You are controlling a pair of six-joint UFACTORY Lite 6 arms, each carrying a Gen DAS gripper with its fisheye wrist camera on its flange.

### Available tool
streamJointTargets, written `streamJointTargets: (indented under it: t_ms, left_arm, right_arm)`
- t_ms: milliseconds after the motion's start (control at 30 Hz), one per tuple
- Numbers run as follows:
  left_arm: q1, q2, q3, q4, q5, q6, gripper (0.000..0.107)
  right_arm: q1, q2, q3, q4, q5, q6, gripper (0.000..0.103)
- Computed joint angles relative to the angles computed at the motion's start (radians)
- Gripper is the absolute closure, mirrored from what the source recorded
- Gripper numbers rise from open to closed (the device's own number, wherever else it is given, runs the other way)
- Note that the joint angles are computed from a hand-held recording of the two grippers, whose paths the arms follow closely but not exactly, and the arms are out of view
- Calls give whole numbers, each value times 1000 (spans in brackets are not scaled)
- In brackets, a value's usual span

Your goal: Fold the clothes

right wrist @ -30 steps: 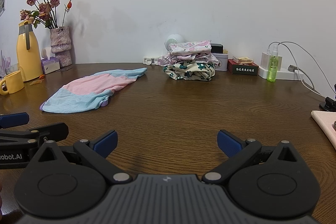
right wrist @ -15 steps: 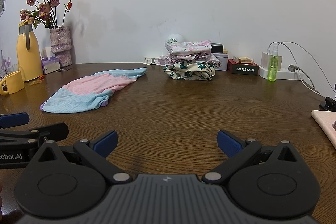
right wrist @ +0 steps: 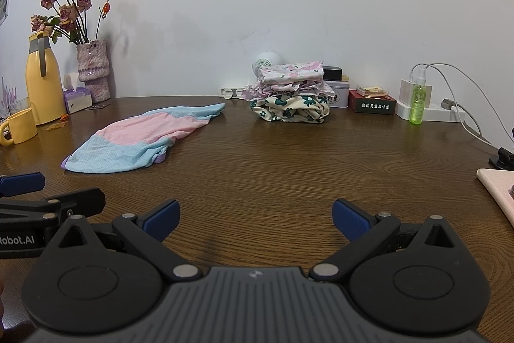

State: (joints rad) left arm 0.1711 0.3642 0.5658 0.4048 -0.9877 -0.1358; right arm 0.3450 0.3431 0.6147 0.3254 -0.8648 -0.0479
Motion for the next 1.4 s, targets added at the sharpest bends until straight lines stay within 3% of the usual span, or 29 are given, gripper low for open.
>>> streamJointTargets:
  t_ms: [1167,1400]
  left_arm:
    - [18,2,12,38,14,-39,4]
    - [104,10,88,133,35,-93,4]
  right_arm:
    - [-3,-9,-2,-13,12,2,0]
    - [-50,9,18,-199,-63,39,0]
